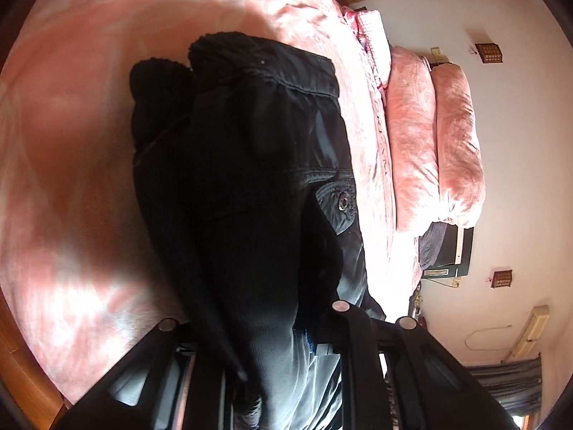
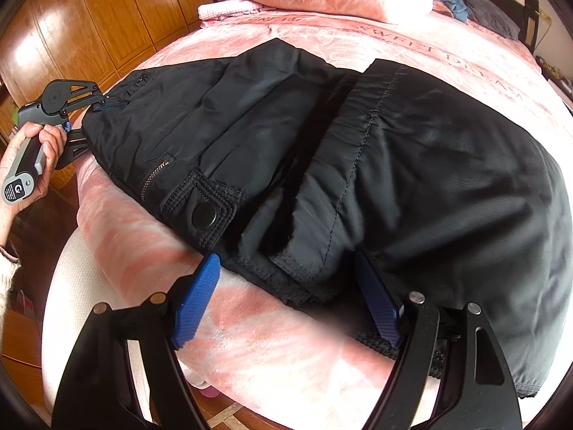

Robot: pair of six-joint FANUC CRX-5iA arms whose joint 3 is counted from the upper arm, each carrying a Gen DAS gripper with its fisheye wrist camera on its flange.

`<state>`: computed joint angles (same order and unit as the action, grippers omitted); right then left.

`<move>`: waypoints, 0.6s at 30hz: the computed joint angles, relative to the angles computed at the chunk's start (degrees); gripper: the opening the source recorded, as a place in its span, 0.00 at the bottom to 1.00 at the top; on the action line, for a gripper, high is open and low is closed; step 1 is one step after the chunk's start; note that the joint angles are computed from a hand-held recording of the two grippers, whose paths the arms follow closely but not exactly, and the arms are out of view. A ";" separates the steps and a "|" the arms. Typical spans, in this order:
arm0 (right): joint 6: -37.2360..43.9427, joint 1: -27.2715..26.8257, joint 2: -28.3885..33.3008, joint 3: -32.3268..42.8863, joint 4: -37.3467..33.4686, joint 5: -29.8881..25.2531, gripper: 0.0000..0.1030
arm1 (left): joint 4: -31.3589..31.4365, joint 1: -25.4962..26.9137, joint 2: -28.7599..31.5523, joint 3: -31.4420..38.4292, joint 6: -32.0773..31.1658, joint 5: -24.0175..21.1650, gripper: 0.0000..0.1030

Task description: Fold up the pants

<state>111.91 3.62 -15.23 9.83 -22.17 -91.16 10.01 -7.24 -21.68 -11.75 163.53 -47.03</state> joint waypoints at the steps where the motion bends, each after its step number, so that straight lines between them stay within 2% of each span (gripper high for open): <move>1: -0.12 -0.24 0.10 0.16 -0.28 -0.17 0.75 | -0.90 -0.43 0.37 1.03 0.16 -0.25 0.13; 4: -0.40 -1.37 0.54 1.00 -1.33 -1.09 0.75 | -3.39 -1.93 1.56 4.30 -1.16 -0.83 0.13; 7: -1.36 -3.63 1.17 2.59 -3.80 -2.67 0.74 | -8.47 -4.71 4.08 10.15 -1.67 -3.72 0.13; 11: -2.64 -7.70 2.12 4.92 -7.80 -5.27 0.72 | -16.66 -10.24 9.07 20.53 -3.80 -9.96 0.13; 14: -2.73 -9.07 1.91 5.27 -8.00 -5.63 0.72 | -22.15 -14.97 13.84 29.24 -7.33 -15.15 0.13; 18: -2.91 -11.78 1.71 5.72 -9.13 -6.14 0.72 | -23.85 -19.63 19.99 38.82 -14.81 -19.71 0.15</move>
<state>109.00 -8.17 -13.51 15.55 -31.30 -97.31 -13.83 -26.87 -1.69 27.07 148.71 -66.74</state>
